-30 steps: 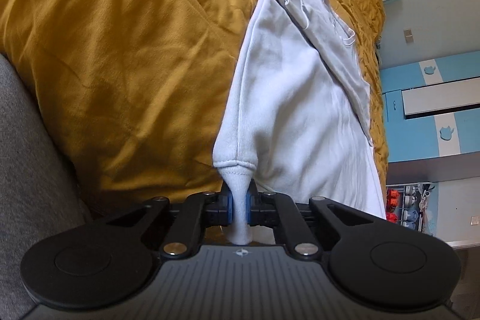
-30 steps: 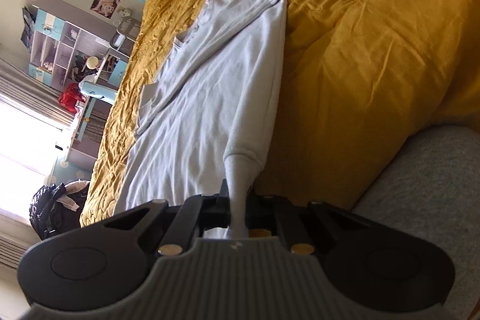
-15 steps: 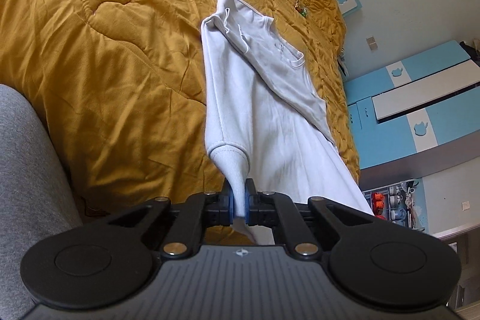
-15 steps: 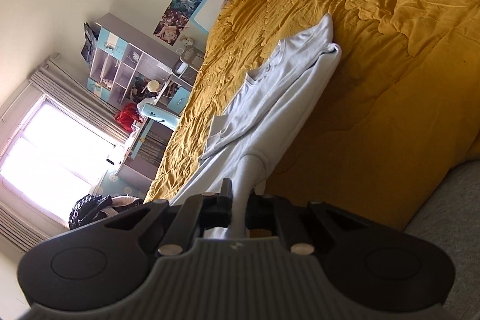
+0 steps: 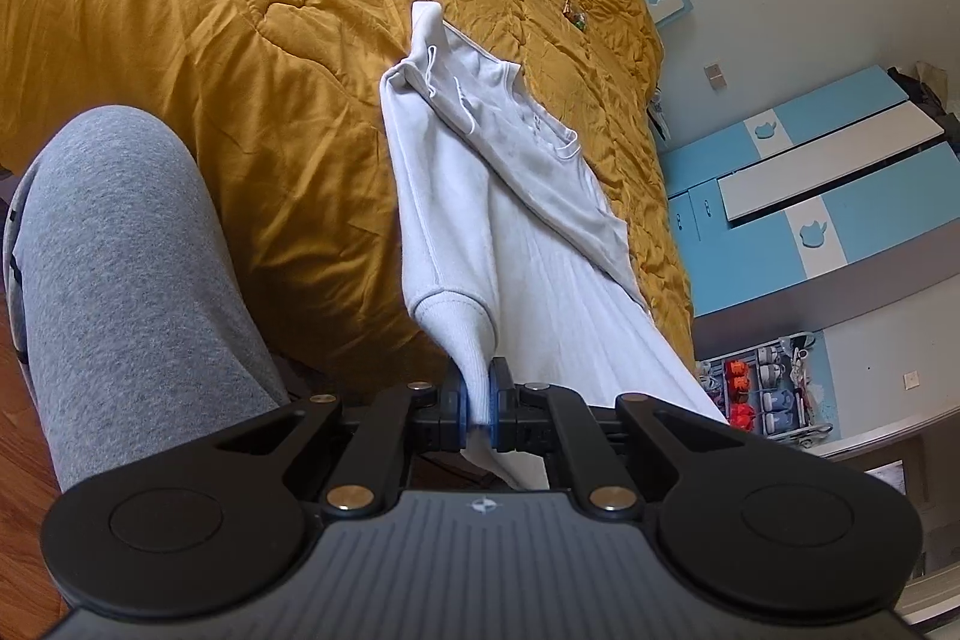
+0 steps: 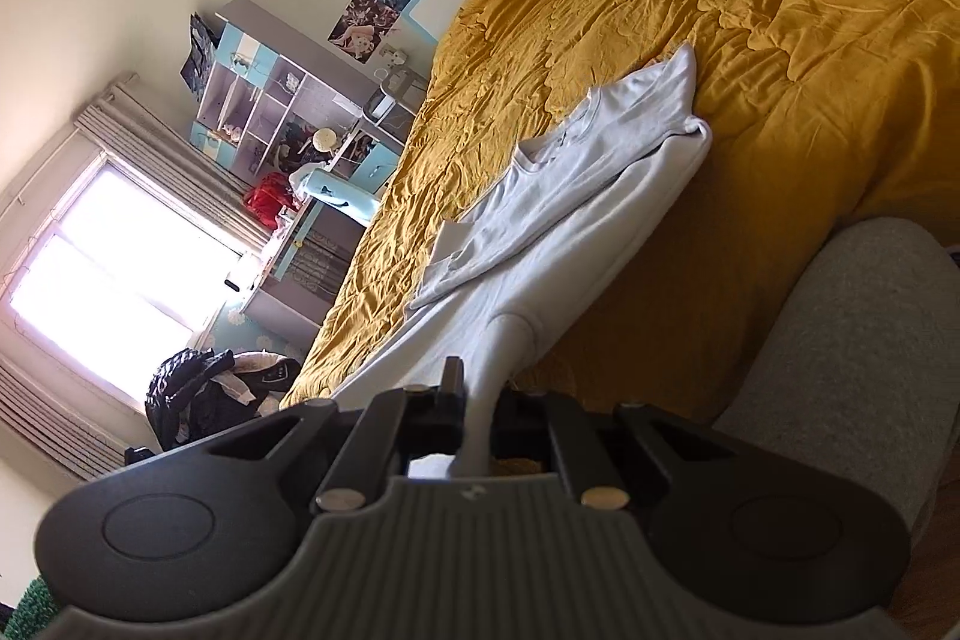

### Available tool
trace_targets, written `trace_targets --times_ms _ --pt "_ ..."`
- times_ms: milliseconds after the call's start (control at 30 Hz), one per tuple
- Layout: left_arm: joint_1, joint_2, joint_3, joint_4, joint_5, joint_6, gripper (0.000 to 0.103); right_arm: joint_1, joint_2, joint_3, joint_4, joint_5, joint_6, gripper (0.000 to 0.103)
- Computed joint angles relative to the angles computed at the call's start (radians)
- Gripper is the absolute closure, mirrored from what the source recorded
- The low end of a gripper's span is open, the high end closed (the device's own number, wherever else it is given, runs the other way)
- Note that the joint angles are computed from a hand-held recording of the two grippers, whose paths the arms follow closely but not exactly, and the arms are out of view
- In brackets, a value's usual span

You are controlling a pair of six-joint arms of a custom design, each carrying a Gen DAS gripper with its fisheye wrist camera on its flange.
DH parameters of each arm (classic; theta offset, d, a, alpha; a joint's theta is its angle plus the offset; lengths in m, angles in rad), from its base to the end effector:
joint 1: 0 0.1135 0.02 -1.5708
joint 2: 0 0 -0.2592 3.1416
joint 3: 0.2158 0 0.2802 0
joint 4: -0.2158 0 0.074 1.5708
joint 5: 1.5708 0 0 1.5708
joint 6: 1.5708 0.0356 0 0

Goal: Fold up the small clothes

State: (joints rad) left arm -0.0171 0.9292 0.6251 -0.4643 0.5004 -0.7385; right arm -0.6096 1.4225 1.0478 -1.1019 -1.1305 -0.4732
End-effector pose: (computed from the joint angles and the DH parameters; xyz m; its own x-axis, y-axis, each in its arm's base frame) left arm 0.2193 -0.0208 0.2233 -0.7562 -0.5778 -0.3072 -0.2016 0.6524 -0.7306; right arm 0.2371 -0.1263 0.2367 -0.8060 0.3259 -0.4942 -0.2169 0.6142 0.7588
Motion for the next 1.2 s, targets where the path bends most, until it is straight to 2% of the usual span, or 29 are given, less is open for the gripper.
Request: trace_targets --times_ms 200,433,600,700,900,1000,1100,1200 --pt "-0.046 0.094 0.077 0.048 -0.021 0.028 0.097 0.042 -0.007 -0.007 0.114 -0.03 0.123 0.101" --pt "0.002 0.207 0.159 0.116 0.028 0.025 0.097 0.12 0.003 0.015 0.382 -0.013 0.441 0.101" --pt "0.025 0.335 0.278 0.139 0.044 0.048 0.097 0.188 0.073 0.094 0.538 0.027 0.599 0.101" --pt "0.033 0.433 0.37 0.161 0.049 0.039 0.097 0.239 0.151 0.189 0.594 0.045 0.647 0.101" --pt "0.053 0.636 0.549 0.214 0.065 0.01 0.097 0.327 0.357 0.448 0.602 0.13 0.645 0.101" --pt "0.059 0.778 0.671 0.236 0.068 0.0 0.097 0.362 0.492 0.605 0.629 0.173 0.71 0.101" --pt "0.051 0.906 0.797 0.242 0.018 0.031 0.097 0.396 0.639 0.771 0.655 0.219 0.775 0.101" --pt "0.062 1.065 0.945 0.256 0.059 0.0 0.097 0.43 0.792 0.962 0.639 0.274 0.762 0.101"
